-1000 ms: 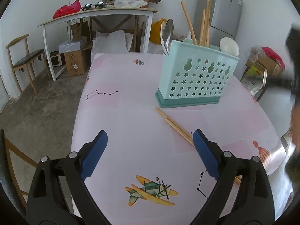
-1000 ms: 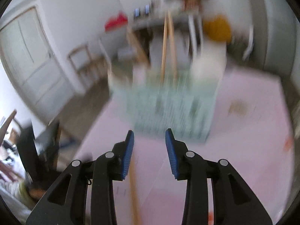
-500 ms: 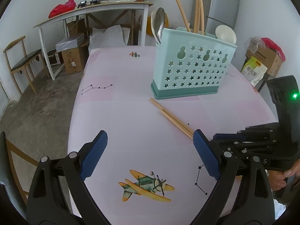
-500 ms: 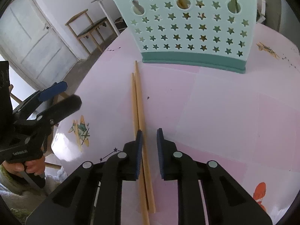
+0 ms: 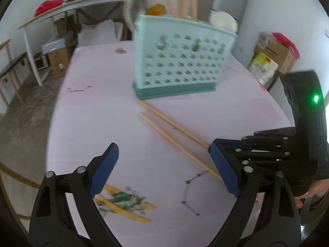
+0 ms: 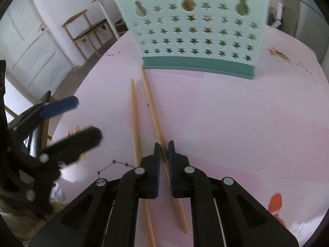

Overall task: Organize utensils
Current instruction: 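Lower the right tool to a loose chopstick and close on it while the left tool approaches the table, then close the left tool around another loose wooden chopstick on the table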

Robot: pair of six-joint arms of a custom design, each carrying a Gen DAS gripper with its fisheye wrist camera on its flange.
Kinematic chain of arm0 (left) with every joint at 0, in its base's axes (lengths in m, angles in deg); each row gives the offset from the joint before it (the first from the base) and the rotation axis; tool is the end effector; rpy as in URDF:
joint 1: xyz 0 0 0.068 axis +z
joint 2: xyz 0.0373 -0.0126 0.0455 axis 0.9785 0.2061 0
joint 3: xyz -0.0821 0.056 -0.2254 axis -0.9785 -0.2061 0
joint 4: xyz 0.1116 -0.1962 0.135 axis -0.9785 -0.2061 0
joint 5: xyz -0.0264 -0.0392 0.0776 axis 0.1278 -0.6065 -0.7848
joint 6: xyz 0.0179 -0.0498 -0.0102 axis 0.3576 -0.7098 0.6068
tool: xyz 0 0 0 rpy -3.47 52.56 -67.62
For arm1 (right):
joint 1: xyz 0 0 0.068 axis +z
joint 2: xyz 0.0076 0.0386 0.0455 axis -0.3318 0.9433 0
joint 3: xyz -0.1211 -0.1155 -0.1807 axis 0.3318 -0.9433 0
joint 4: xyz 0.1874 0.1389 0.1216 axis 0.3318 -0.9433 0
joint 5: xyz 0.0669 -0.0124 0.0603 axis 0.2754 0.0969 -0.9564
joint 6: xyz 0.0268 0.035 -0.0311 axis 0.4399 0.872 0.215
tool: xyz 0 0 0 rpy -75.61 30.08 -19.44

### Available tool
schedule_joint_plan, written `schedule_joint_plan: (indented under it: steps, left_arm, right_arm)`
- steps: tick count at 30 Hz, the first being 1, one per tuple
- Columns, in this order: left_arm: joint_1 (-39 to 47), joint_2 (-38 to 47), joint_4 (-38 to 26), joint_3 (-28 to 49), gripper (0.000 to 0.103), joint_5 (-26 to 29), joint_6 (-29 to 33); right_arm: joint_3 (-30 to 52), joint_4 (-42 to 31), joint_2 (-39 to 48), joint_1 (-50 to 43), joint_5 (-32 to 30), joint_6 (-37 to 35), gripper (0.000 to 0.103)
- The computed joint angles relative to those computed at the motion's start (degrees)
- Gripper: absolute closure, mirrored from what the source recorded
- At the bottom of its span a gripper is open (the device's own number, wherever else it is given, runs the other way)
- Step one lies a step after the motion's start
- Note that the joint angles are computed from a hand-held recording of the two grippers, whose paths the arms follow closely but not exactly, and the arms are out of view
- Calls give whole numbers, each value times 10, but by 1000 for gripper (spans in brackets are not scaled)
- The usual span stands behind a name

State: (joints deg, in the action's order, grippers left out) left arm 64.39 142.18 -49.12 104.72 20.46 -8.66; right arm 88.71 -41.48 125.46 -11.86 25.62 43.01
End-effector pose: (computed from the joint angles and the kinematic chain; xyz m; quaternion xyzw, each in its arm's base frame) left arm 0.2550 -0.0678 0.2305 0.1206 0.9243 -0.1193 0.3419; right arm 0.2609 0.0450 0.2119 -0.1362 0.9491 0.1494 0.2416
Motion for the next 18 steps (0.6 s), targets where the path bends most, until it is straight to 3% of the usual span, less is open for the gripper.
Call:
schedule_joint_plan:
  steps: [11,14,18]
  left_arm:
    - [-110,63,-14,18,44,-114,10]
    - [-113,61,-20,20,47,-118,8]
    - [-99,62,-32,27,59,-97,9]
  right_arm:
    - [-58,-42,-71,-147,-43,-25,96]
    - [-61,-47,-65,-188,-71,-43,96]
    - [-66,-32,-62,-182,-70,-37,96]
